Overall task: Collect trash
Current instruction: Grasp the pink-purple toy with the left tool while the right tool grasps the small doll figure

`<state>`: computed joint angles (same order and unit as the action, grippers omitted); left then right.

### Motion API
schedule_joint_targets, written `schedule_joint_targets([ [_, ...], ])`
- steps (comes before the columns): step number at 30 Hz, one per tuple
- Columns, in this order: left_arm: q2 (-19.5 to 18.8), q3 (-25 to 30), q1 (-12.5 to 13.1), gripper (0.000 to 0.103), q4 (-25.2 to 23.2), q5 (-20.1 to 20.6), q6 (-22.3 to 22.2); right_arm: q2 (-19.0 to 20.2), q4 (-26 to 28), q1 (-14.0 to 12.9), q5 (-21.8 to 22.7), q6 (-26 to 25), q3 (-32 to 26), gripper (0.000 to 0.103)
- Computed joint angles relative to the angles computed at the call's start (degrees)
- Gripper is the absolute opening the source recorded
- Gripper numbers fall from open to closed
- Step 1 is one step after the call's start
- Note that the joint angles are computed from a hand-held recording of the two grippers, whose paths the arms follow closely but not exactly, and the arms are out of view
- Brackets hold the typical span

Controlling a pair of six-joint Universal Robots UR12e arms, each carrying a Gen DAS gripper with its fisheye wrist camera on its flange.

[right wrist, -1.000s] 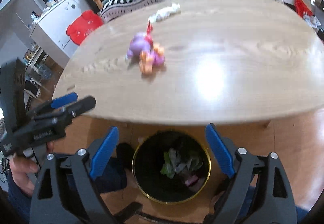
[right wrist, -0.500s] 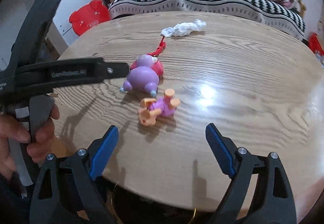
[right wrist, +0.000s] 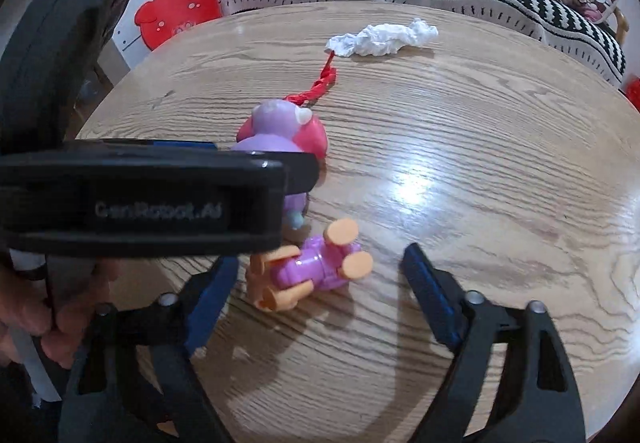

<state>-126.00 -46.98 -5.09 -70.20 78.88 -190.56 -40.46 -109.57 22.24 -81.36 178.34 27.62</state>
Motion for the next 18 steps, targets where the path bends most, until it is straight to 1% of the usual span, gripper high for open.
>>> schedule_joint_targets([
  [1,-0.03,0.05,0.09,0.065,-0.09,-0.97,0.06,-0.04,0.04,0.1,-0.53,-0.55,-0.02,0.058],
  [2,-0.01,0.15,0.21,0.048,-0.46,-2.11,0.36,-0.16,0.55,0.05,-0.25,-0.77,-0.02,0.058],
  [3,0.15,-0.09,0.26,0.048,-0.37,-2.31,0.18,-0.49,0.31,-0.01,0.06,-0.63,0.5,0.058],
  [4,0.33,-0.04,0.0,0.047,-0.65,-0.64,-0.1,-0.95,-0.12,-0.06,0.37,-0.76,1.21,0.057],
  [5,0.55,-0.39,-0.04,0.046,-0.62,-0.32,0.28,-1.61,-1.13,0.0,-0.03,-1.07,2.29,0.057],
  [9,1.67,-2.07,0.16,0.044,-0.04,-0.5,-0.13,-3.79,-3.98,-0.16,-0.21,-1.05,5.79,0.057],
  [14,4.25,-5.61,0.19,0.044,2.96,0.85,0.44,-7.21,-7.05,-0.77,-0.22,0.93,11.36,0.057],
  [18,7.46,-10.14,-0.63,0.044,7.37,4.8,1.36,-10.46,-9.76,-1.37,0.02,2.63,16.1,0.057],
])
